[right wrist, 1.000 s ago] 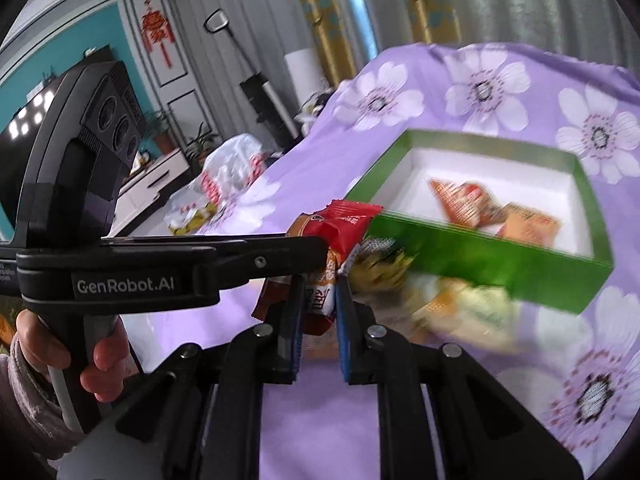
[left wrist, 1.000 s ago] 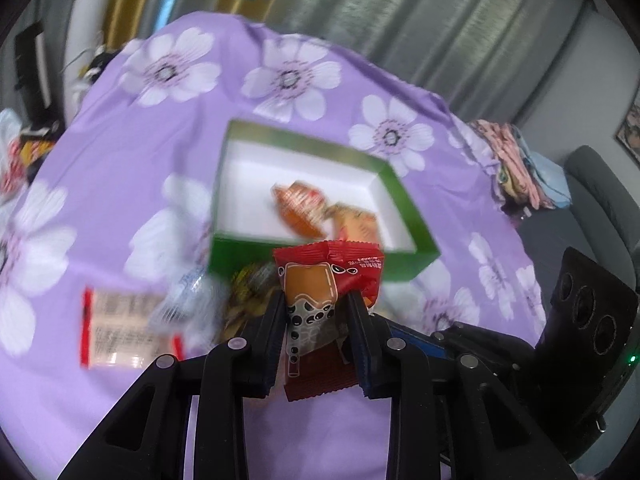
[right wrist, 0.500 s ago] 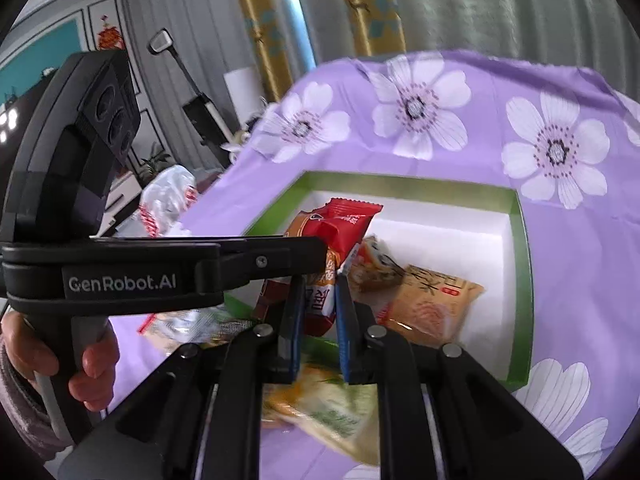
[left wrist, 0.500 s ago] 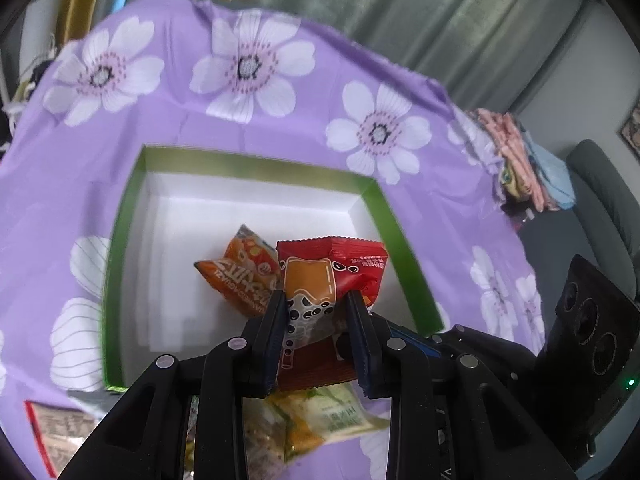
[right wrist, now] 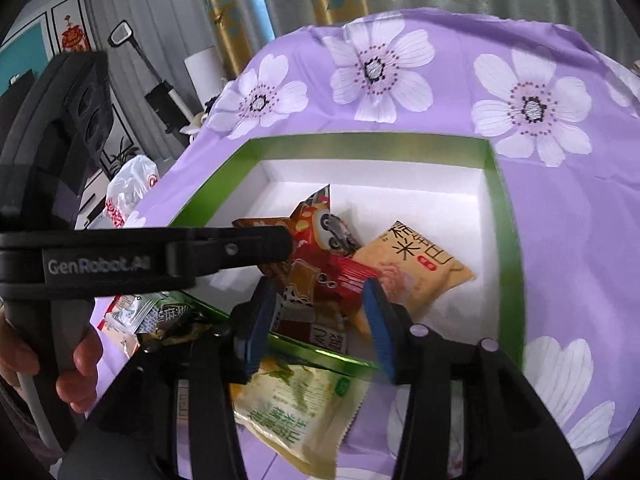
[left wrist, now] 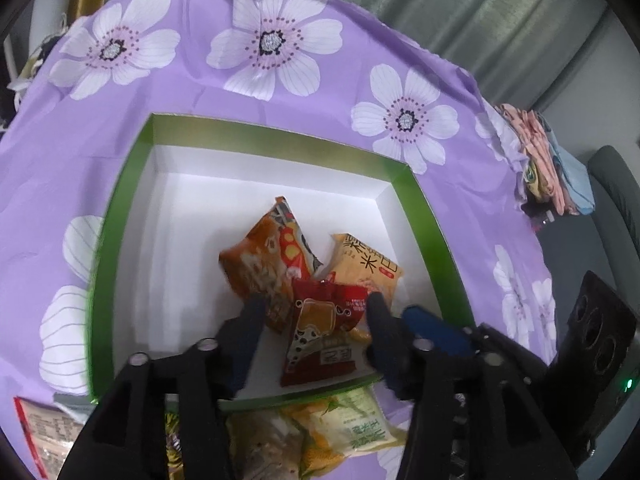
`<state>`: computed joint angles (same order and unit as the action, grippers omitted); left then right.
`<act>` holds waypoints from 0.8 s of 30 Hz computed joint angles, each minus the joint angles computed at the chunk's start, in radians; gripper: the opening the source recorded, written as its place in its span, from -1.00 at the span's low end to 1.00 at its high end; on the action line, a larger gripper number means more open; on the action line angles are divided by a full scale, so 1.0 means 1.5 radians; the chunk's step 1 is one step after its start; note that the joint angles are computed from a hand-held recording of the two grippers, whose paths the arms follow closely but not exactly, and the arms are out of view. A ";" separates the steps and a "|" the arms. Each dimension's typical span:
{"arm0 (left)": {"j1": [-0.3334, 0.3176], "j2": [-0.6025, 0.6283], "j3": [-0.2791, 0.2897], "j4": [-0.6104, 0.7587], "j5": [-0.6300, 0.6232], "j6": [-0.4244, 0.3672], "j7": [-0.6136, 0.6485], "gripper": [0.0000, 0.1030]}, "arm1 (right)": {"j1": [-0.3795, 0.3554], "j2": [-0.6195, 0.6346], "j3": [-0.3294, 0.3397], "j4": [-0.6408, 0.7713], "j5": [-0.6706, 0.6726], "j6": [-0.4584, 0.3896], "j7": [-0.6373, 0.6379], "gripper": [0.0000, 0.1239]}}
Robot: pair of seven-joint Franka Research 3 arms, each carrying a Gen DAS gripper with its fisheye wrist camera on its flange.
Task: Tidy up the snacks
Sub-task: 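Open the grippers to drop the red bag into the box, then reach to the pale green snack bag and close the grippers on it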
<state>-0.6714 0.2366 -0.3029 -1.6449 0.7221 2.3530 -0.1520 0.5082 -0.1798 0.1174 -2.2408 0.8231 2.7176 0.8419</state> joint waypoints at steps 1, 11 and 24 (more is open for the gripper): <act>-0.004 -0.003 -0.001 0.001 0.004 -0.012 -0.001 0.09 | 0.000 -0.006 -0.002 -0.004 0.006 0.002 -0.003 -0.24; -0.042 -0.011 -0.019 0.024 0.043 -0.110 0.005 0.50 | 0.009 -0.096 -0.025 -0.082 0.043 0.005 -0.017 0.00; -0.060 -0.030 -0.043 -0.039 0.020 -0.072 -0.067 0.63 | 0.010 -0.194 -0.045 -0.182 0.020 -0.050 0.013 0.03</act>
